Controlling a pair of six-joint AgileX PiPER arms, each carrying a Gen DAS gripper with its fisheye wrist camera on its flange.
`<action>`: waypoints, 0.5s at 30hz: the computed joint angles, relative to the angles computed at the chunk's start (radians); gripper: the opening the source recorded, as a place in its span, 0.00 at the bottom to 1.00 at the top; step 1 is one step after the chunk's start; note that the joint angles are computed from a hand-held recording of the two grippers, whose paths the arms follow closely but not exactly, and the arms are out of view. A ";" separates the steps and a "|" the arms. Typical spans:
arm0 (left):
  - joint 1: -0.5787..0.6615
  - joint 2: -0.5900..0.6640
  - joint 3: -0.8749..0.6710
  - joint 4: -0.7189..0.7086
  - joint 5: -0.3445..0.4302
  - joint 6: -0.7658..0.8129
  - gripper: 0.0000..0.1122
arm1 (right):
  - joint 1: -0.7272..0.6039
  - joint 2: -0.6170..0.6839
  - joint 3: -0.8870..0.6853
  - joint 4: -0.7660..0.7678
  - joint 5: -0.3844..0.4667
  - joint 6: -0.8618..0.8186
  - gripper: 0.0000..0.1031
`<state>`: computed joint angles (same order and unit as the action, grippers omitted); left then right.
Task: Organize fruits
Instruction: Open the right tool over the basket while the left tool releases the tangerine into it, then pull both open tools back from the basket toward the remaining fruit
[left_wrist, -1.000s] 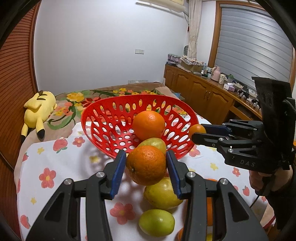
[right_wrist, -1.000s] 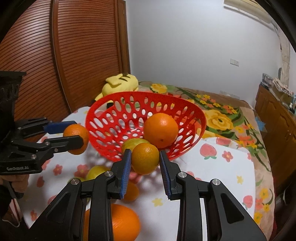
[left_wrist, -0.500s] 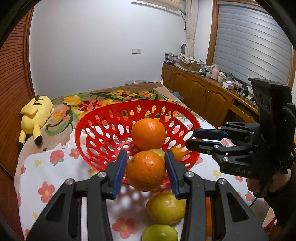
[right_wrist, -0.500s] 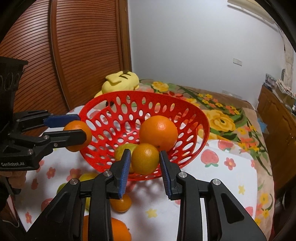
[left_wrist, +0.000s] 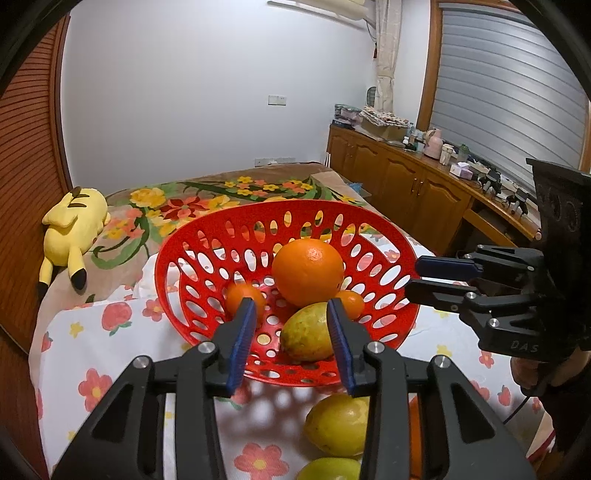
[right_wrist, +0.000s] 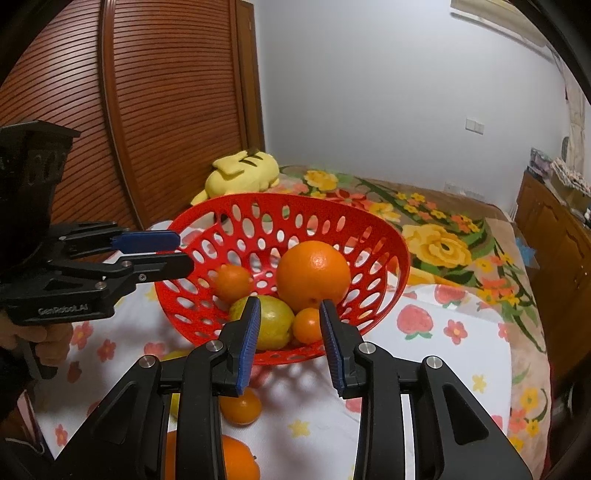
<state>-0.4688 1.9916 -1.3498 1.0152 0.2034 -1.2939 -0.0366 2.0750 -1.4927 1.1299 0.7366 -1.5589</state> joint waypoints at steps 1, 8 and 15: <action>-0.001 -0.004 0.007 0.014 -0.002 -0.015 0.34 | -0.001 -0.002 0.002 0.000 0.001 -0.001 0.31; -0.012 -0.027 0.046 0.130 -0.002 -0.135 0.34 | -0.010 -0.037 0.053 0.029 0.002 -0.031 0.32; -0.037 -0.077 0.123 0.341 0.009 -0.358 0.38 | -0.030 -0.115 0.159 0.084 -0.008 -0.104 0.34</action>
<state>-0.5058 1.9147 -1.2267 1.3558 0.2122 -1.6519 -0.0668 1.9596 -1.3339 1.2137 0.7284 -1.6626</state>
